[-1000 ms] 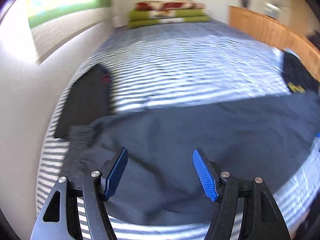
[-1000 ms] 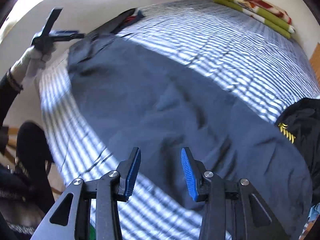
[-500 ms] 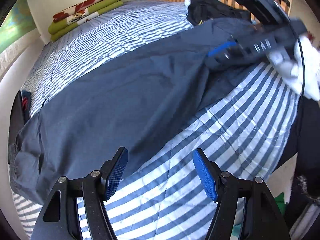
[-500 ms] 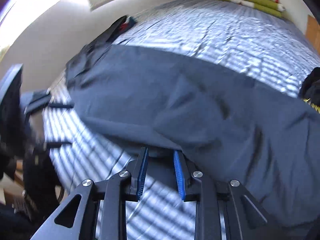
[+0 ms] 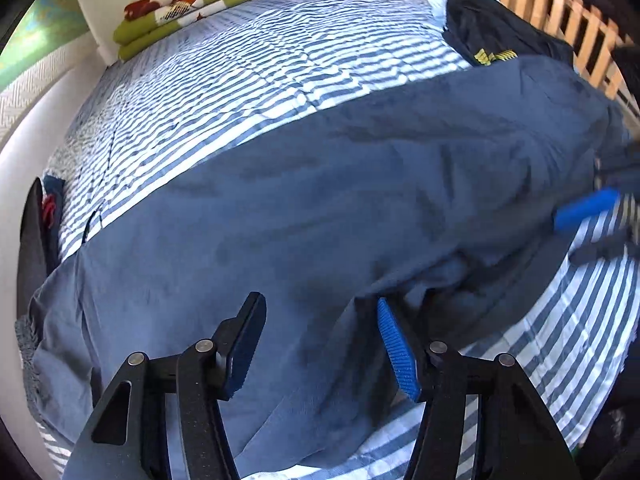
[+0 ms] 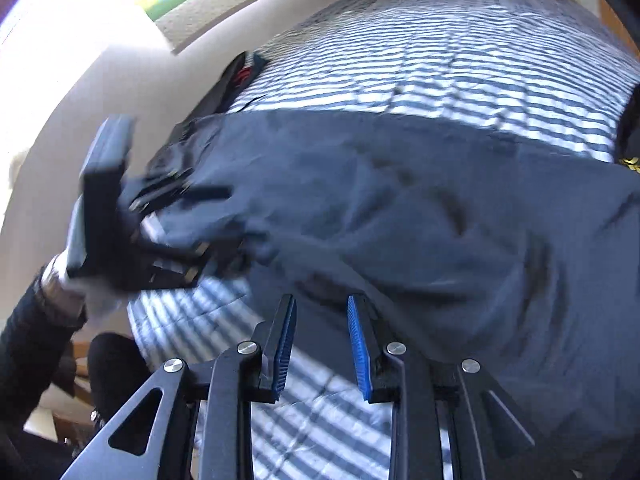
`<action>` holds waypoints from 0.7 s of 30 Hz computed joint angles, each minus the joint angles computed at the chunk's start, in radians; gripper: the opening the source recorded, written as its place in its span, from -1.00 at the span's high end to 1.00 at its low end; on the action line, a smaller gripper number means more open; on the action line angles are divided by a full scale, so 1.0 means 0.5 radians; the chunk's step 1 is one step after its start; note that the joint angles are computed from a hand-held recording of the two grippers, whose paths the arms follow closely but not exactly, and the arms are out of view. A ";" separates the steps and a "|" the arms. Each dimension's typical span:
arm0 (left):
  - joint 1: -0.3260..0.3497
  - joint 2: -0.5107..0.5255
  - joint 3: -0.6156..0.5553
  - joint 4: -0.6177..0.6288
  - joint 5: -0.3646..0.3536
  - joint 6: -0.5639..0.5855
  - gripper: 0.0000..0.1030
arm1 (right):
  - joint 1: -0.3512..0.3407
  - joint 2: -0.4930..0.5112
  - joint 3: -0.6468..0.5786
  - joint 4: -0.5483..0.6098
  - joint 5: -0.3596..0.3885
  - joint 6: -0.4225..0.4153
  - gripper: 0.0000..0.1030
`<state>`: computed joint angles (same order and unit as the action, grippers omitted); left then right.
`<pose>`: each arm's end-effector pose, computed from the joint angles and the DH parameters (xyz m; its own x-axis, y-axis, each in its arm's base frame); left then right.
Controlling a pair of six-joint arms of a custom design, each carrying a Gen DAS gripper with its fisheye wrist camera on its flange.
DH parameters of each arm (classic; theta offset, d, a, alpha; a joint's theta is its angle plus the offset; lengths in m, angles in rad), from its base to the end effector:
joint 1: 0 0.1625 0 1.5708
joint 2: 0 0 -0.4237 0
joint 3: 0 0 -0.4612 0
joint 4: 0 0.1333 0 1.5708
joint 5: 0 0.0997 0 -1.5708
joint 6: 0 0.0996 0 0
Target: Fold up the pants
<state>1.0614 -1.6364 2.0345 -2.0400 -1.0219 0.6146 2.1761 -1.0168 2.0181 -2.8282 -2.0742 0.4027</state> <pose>-0.0835 -0.5293 0.3288 -0.3428 0.8156 -0.4662 0.8373 0.4902 0.2421 0.4059 -0.4368 0.0753 -0.9424 -0.0543 0.3301 -0.1969 0.8878 -0.4159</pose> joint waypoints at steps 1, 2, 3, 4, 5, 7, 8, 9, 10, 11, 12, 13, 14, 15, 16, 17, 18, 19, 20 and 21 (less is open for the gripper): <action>0.013 0.040 -0.051 0.016 -0.017 -0.015 -0.20 | 0.016 0.036 -0.030 0.022 -0.001 -0.034 0.44; 0.024 0.066 -0.085 0.017 -0.021 -0.026 -0.20 | 0.032 0.077 -0.069 0.063 -0.015 -0.071 0.37; 0.031 0.079 -0.104 -0.004 -0.002 -0.026 -0.20 | 0.041 0.115 -0.104 0.090 -0.028 -0.108 0.29; 0.034 0.085 -0.118 -0.025 0.017 -0.030 -0.20 | 0.047 0.161 -0.146 0.115 -0.044 -0.141 0.26; 0.045 0.083 -0.136 -0.036 0.019 -0.021 -0.20 | 0.047 0.210 -0.193 0.147 -0.066 -0.162 0.26; 0.060 0.064 -0.165 -0.039 0.018 -0.018 -0.20 | 0.034 0.280 -0.249 0.173 -0.065 -0.175 0.26; 0.064 0.025 -0.163 -0.051 0.036 0.004 -0.20 | 0.033 0.307 -0.280 0.189 -0.102 -0.176 0.26; 0.071 0.000 -0.166 -0.060 0.053 0.003 -0.20 | 0.027 0.316 -0.293 0.186 -0.110 -0.181 0.26; 0.083 -0.035 -0.174 -0.041 0.048 -0.020 -0.20 | 0.016 0.320 -0.302 0.170 -0.102 -0.173 0.26; 0.103 -0.079 -0.181 -0.010 0.009 -0.049 -0.20 | 0.007 0.318 -0.299 0.147 -0.090 -0.156 0.26; 0.122 -0.143 -0.174 0.034 -0.038 -0.081 -0.20 | -0.005 0.308 -0.291 0.119 -0.056 -0.138 0.26; 0.140 -0.184 -0.167 0.073 -0.071 -0.084 -0.20 | -0.020 0.293 -0.273 0.071 0.016 -0.129 0.26; 0.146 -0.264 -0.126 0.123 -0.097 -0.079 -0.20 | -0.027 0.283 -0.259 0.038 0.071 -0.135 0.26; 0.150 -0.329 -0.085 0.168 -0.108 -0.080 -0.20 | -0.026 0.290 -0.271 0.035 0.085 -0.138 0.26; 0.152 -0.382 -0.049 0.224 -0.115 -0.081 -0.20 | -0.016 0.308 -0.289 0.047 0.056 -0.141 0.26; 0.151 -0.429 -0.002 0.270 -0.104 -0.071 -0.20 | -0.010 0.322 -0.310 0.065 0.027 -0.136 0.26; 0.141 -0.458 0.064 0.250 -0.040 -0.038 -0.20 | -0.014 0.334 -0.323 0.064 0.025 -0.124 0.26; 0.128 -0.465 0.134 0.173 0.061 0.003 -0.20 | -0.026 0.337 -0.326 0.054 0.047 -0.103 0.26; 0.119 -0.459 0.175 0.120 0.135 0.006 -0.21 | -0.032 0.341 -0.336 0.056 0.053 -0.079 0.26; 0.128 -0.426 0.188 0.080 0.175 -0.022 -0.21 | -0.035 0.340 -0.339 0.058 0.052 -0.064 0.26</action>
